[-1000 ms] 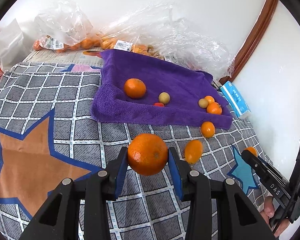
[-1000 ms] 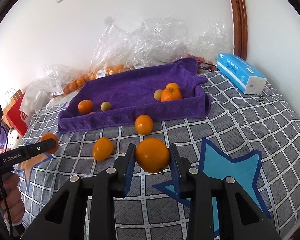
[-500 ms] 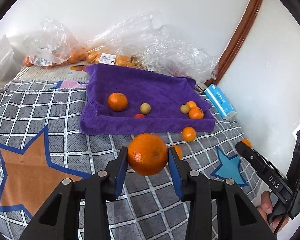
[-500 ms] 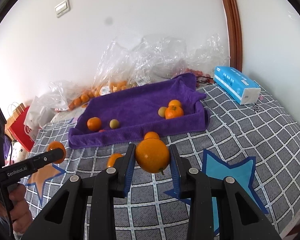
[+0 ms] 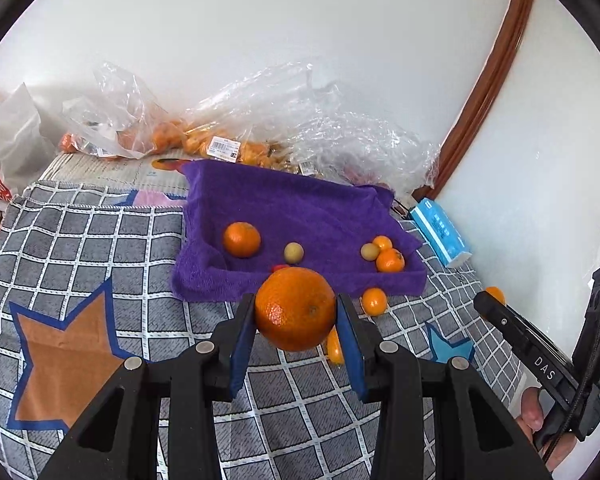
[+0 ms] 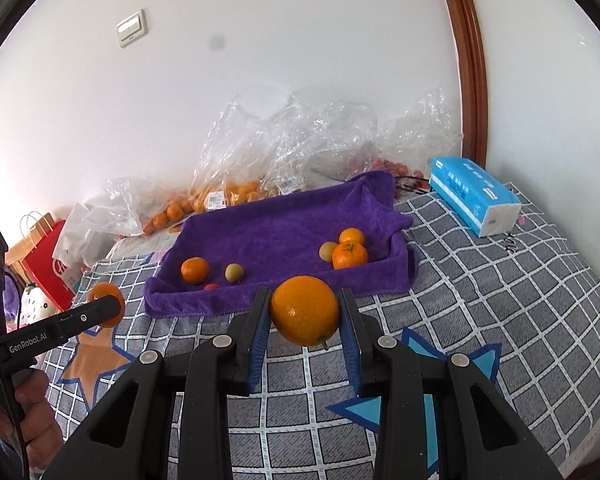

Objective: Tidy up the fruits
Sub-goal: 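Lift the orange with the left gripper while the right lifts its orange toward the towel, then carry the orange over the purple towel with the left gripper while the right carries its orange there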

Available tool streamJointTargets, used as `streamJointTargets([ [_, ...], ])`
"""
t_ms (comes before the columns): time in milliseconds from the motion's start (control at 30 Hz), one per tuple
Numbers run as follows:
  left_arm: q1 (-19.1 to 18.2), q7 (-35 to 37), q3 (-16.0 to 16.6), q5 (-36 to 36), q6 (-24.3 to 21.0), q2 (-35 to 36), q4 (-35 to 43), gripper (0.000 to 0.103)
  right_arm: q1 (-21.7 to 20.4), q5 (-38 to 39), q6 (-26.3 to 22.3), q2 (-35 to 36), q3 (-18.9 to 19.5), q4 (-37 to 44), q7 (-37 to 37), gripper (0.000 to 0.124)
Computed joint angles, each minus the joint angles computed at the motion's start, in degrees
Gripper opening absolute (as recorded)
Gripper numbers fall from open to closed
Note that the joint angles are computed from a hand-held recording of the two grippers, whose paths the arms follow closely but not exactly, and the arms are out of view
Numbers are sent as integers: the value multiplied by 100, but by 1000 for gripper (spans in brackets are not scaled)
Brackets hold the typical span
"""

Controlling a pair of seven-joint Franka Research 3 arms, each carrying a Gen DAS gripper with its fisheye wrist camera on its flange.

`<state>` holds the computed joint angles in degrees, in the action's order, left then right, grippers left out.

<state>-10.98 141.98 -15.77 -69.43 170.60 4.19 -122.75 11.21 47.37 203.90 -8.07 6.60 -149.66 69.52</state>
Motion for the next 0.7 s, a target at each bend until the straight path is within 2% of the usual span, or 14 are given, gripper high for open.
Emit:
streamJointTargets([
  [333,72,-395,-57,460,179,160,143,37,11,-805,-95,177,-265,152,582,33],
  [467,159,-436,-142,522,187,232,221,37,57,-1727,-183,259,-584,148,1330,33],
  [633,229,-637,-234,789,277,289,230,37,-55,-2097,-201,430,-598,246,1570,33],
  [700,282,-585,-297,733,305,314,254,37,-100,-1923,-196,474,-504,292,1392,33],
])
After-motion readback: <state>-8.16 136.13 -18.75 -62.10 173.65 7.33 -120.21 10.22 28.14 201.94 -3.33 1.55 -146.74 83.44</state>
